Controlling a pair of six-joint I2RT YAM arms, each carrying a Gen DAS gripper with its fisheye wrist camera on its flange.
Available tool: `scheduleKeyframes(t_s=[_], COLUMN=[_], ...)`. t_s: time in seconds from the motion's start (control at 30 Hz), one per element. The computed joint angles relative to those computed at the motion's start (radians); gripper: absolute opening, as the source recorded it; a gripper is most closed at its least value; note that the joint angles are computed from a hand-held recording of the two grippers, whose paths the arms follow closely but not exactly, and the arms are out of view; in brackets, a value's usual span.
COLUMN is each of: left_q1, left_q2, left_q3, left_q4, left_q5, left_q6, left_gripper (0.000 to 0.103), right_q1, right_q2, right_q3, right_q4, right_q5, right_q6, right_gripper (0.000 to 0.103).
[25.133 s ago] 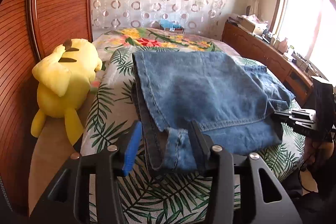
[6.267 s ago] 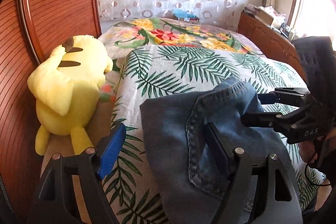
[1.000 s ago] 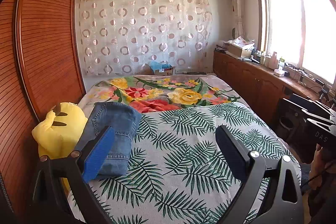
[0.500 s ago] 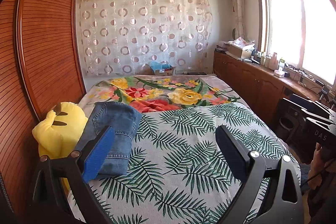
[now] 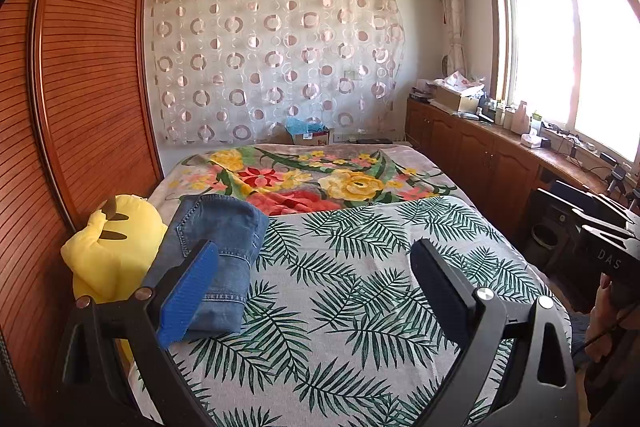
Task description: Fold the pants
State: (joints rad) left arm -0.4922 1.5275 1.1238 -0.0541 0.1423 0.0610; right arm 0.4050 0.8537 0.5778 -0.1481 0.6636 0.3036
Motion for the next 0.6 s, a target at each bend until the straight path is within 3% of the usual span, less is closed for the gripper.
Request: scheduleKeyframes(t_s=[0.6], left_q1=[0.001], left_q2=[0.000], left_q3=[-0.002], left_q4=[0.001], left_q5=[0.000], left_q6=[-0.001], left_gripper=[0.097], right_q1=[0.005], right_q2=[0.001], right_q3=[0.001], right_q4=[-0.001], right_q5=[0.006], right_q6=[0.005], right_gripper=[0.060])
